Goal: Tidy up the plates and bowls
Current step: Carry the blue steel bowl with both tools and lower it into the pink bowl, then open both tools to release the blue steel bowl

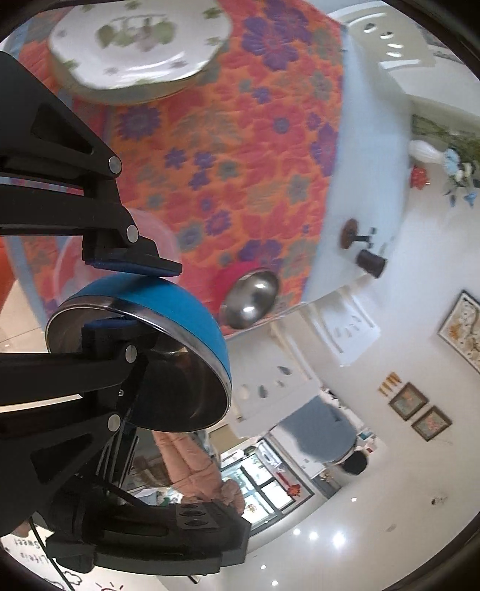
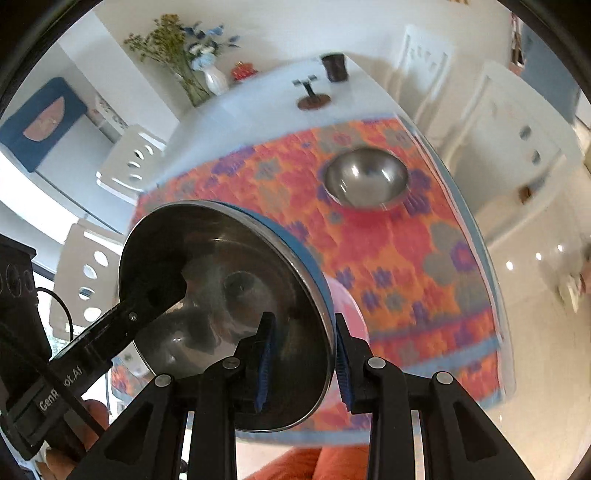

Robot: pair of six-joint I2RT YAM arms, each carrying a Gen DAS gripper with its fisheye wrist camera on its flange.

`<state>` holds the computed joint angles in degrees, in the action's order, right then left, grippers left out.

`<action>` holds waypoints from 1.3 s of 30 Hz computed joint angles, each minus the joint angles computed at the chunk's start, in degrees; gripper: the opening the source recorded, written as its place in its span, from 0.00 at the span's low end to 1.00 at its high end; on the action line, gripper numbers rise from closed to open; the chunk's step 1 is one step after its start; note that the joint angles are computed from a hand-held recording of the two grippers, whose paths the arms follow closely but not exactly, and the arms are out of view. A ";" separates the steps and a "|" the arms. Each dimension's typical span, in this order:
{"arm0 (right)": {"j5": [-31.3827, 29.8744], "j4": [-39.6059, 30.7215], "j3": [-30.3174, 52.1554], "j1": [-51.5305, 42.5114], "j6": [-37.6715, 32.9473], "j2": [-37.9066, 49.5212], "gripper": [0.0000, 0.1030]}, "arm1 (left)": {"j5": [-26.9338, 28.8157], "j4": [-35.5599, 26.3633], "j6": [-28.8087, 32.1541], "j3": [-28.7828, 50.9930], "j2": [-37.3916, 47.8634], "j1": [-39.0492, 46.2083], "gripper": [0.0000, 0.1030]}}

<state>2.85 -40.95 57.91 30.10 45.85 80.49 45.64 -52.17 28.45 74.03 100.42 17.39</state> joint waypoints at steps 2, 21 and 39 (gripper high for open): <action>-0.56 -0.73 -2.22 0.18 1.24 -1.41 0.29 | -0.39 -0.53 1.16 -1.85 -0.47 -0.05 0.16; -10.14 6.08 -7.07 -7.46 -8.31 8.64 0.29 | -11.93 10.49 -7.08 -8.90 4.18 -6.51 0.16; -13.24 6.88 -9.31 -8.17 -11.10 8.12 0.29 | -14.97 10.50 -4.27 -8.34 5.09 -0.28 0.21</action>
